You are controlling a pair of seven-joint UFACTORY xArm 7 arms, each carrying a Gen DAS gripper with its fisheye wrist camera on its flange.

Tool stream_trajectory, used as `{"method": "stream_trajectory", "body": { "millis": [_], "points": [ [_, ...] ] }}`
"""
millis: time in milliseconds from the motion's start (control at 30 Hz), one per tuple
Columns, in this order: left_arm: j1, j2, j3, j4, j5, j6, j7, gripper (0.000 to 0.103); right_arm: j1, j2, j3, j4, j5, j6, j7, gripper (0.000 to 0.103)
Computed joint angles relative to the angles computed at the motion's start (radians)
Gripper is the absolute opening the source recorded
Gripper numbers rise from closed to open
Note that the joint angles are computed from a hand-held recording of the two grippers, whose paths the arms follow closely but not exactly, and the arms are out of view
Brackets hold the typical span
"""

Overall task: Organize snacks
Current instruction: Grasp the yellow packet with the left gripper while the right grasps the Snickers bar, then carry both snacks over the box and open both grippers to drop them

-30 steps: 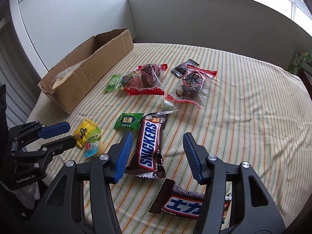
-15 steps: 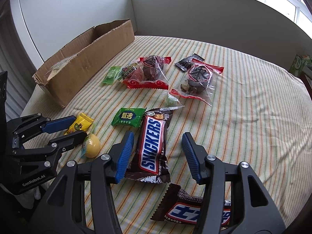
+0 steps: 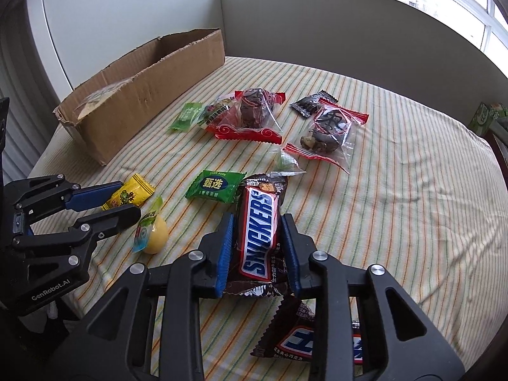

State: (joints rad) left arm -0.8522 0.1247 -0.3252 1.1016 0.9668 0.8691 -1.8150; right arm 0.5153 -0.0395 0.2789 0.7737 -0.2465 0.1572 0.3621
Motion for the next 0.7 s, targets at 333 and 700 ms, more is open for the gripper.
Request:
{"method": "stream_trajectory", "body": {
  "millis": [333,700],
  "points": [
    [0.007,-0.057,-0.02,-0.024,0.04,0.018,-0.05,0.024,-0.017,-0.059,0.017,-0.023,-0.001,-0.042,0.022,0.03],
    [0.041,-0.129,-0.058,-0.054,0.084,0.041,-0.103,0.024,-0.022,-0.032,0.049,0.075,-0.059,-0.037,0.059,0.03]
  ]
}}
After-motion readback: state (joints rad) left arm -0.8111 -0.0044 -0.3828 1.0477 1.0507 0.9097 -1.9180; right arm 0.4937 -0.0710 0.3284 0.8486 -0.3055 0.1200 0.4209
